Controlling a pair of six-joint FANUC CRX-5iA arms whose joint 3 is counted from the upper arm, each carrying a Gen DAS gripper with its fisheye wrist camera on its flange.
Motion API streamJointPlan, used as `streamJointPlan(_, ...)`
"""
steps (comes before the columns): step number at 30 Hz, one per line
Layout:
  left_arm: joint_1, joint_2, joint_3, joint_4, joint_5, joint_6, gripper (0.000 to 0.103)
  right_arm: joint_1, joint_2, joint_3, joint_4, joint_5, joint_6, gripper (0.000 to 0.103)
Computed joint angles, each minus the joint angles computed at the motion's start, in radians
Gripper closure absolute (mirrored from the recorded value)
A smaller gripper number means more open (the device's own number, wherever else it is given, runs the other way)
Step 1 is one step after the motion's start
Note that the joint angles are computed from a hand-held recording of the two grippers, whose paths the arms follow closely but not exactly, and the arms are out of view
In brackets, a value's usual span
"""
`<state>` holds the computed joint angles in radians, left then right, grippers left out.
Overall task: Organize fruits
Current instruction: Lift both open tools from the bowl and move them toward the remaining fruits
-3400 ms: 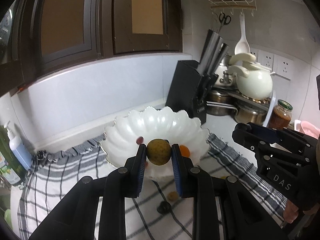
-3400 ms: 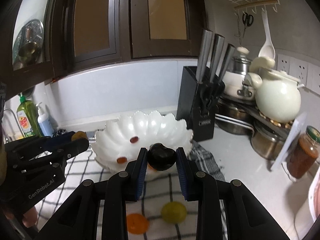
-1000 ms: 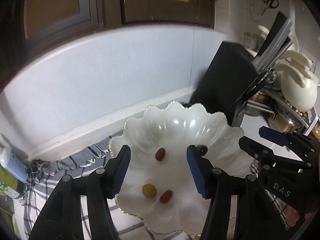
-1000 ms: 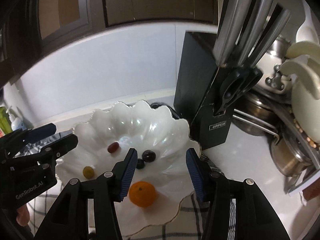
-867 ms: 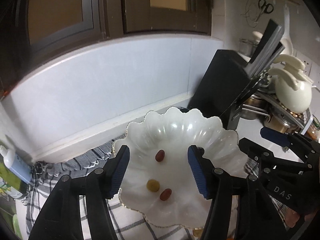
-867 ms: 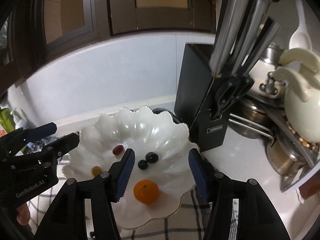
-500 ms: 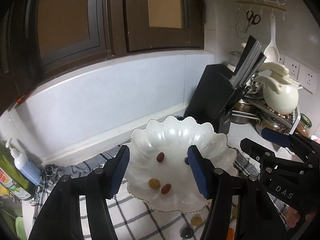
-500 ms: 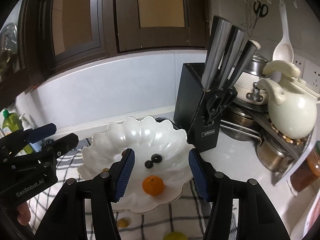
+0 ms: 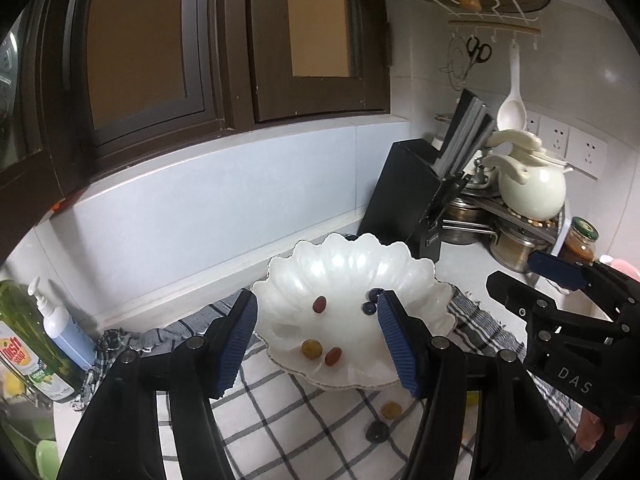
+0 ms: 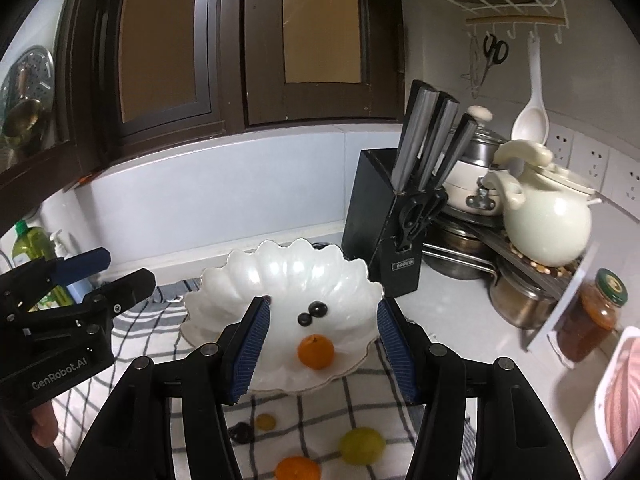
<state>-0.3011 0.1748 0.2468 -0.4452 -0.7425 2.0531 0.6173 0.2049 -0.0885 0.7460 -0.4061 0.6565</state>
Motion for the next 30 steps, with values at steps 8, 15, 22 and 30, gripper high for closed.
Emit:
streamJointPlan(8, 0.015, -0.065, -0.097, 0.053, 0.072, -0.076, 0.041, 0.018, -0.063, -0.106, 0.152, -0.009, -0.195, 0.046)
streamJointPlan(15, 0.019, -0.119, -0.182, 0.05, 0.145, -0.116, 0.041, 0.035, -0.101, -0.182, 0.253, -0.026, -0.335, 0.046)
streamJointPlan(22, 0.052, -0.16, -0.273, 0.14, 0.219, -0.226, 0.041, 0.05, -0.132, -0.254, 0.373, -0.029, -0.462, 0.044)
streamJointPlan(30, 0.09, -0.193, -0.387, 0.294, 0.314, -0.408, 0.041, 0.056, -0.162, -0.345, 0.574, -0.058, -0.651, 0.036)
